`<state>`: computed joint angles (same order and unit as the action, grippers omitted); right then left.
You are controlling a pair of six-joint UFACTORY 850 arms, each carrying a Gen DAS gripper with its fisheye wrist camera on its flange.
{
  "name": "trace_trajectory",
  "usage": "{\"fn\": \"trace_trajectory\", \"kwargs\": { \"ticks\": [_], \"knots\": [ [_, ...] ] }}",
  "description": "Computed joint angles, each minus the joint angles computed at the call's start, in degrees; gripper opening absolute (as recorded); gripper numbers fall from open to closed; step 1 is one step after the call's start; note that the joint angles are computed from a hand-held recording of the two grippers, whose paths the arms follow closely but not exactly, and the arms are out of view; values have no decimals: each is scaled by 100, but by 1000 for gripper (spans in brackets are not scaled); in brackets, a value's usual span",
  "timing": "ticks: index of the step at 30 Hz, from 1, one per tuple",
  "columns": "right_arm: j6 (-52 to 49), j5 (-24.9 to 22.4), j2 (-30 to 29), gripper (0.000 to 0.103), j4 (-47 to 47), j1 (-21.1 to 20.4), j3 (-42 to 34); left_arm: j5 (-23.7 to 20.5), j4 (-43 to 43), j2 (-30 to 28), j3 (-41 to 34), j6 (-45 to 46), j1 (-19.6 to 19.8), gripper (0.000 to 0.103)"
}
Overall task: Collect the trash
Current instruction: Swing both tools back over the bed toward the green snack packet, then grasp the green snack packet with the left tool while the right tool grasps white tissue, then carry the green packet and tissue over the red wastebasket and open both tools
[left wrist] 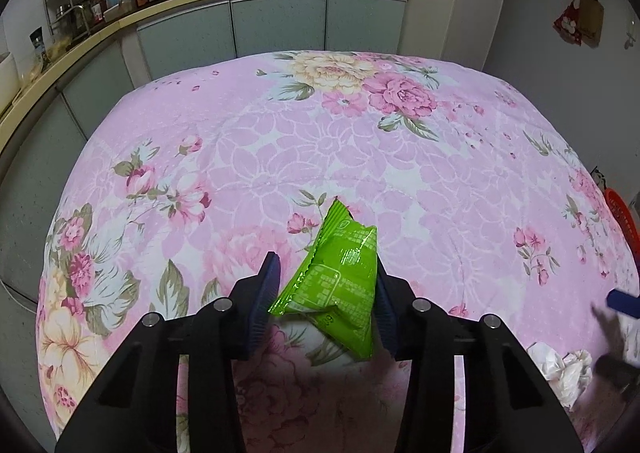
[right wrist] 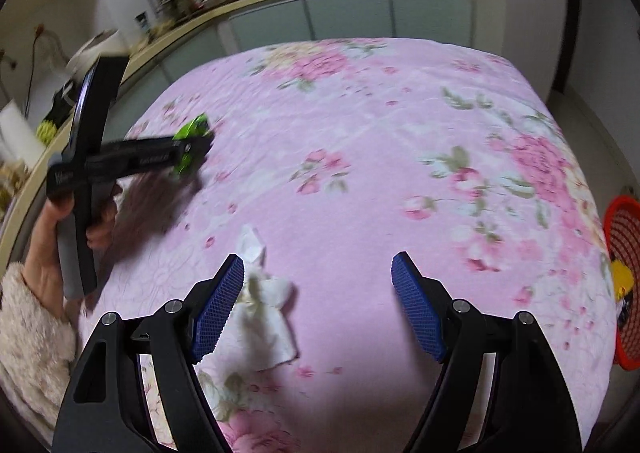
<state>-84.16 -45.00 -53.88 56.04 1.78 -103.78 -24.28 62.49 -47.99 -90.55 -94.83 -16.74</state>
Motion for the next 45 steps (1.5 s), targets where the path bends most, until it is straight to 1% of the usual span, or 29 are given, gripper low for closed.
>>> {"fn": "trace_trajectory", "kwargs": {
  "ticks": [6, 11, 14, 16, 17, 19, 23, 29, 35, 45],
  "knots": [
    [-360, 117, 75, 73, -69, 151, 231, -36, 306, 208, 217, -393, -54, 42],
    [-686, 153, 139, 61, -51, 235, 392, -111, 406, 337, 357, -549, -123, 42],
    [-942, 184, 199, 49, -26, 284, 527, -136, 458, 403, 446, -669, -160, 42],
    [-1009, 138, 205, 38, -42, 298, 539, -166, 529, 457, 516, -783, -195, 42],
    [-1029, 99, 212, 36, -45, 297, 543, -190, 557, 480, 546, -828, -214, 42],
    [-1005, 30, 205, 27, -62, 289, 506, -219, 567, 514, 578, -858, -236, 42],
    [-875, 33, 189, 25, 87, 222, 391, -276, 540, 542, 571, -819, -285, 42],
    [-562, 56, 65, 25, 359, 31, 2, -338, 375, 431, 292, -505, -391, 42],
    [-143, 80, -131, 25, 578, -218, -496, -399, 136, 236, -135, -79, -524, 42],
    [370, 181, -463, 25, 840, -608, -1257, -567, -475, -266, -1153, 969, -732, 42]
  ]
}}
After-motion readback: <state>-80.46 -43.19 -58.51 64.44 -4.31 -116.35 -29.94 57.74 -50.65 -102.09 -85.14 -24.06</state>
